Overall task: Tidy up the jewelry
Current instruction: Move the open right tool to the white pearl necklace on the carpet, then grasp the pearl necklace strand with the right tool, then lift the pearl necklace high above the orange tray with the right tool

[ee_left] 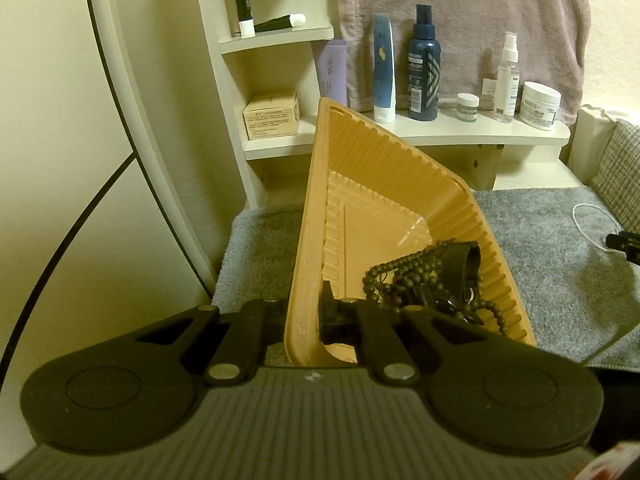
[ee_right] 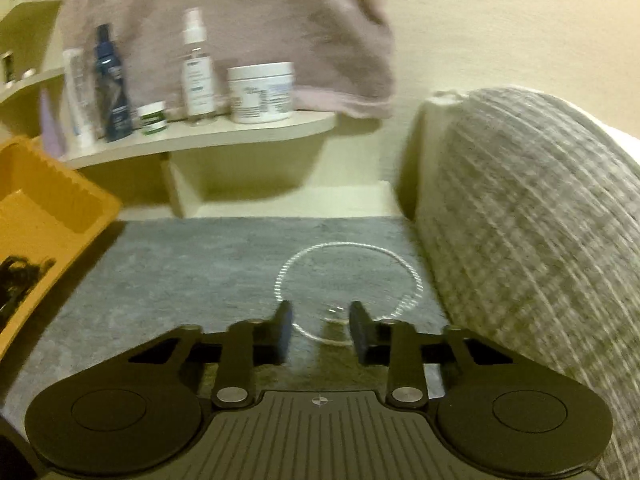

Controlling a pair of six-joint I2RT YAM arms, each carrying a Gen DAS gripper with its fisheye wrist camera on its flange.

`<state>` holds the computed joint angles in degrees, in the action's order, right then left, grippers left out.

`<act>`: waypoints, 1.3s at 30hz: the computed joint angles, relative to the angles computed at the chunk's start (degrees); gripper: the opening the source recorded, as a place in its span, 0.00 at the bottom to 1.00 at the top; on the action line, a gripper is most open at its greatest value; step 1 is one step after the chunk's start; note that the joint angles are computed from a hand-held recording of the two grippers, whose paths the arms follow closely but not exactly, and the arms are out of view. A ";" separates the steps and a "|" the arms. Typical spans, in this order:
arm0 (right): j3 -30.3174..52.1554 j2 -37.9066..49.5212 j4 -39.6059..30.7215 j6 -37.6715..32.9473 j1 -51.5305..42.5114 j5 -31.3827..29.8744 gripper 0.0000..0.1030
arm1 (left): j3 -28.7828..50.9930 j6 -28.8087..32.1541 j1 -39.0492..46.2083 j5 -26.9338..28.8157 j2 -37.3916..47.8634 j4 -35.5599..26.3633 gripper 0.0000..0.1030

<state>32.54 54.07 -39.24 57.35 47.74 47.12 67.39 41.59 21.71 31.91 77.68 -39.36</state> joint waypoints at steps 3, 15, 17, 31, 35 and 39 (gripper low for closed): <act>-0.84 0.29 6.28 -10.29 -3.78 -4.06 0.18 | -0.05 0.07 0.00 -0.05 -0.13 -0.09 0.06; -2.04 3.44 13.24 -22.43 -12.01 -12.77 0.02 | -0.02 0.08 -0.05 -0.12 -0.16 -0.16 0.06; -1.57 2.25 11.98 -21.81 -11.66 -12.98 0.02 | -0.02 0.21 0.01 -0.02 -0.18 -0.27 0.06; 14.59 -6.36 -2.75 -24.30 -4.83 -3.60 0.02 | 0.15 0.80 0.53 0.39 0.23 -0.39 0.06; 20.05 -5.96 -3.97 -27.87 -3.93 -2.34 0.02 | 0.07 0.75 0.46 0.34 0.18 -0.24 0.06; 24.30 -4.80 -3.41 -30.98 -3.20 -2.10 0.02 | 0.25 0.90 0.62 0.56 0.41 -0.37 0.06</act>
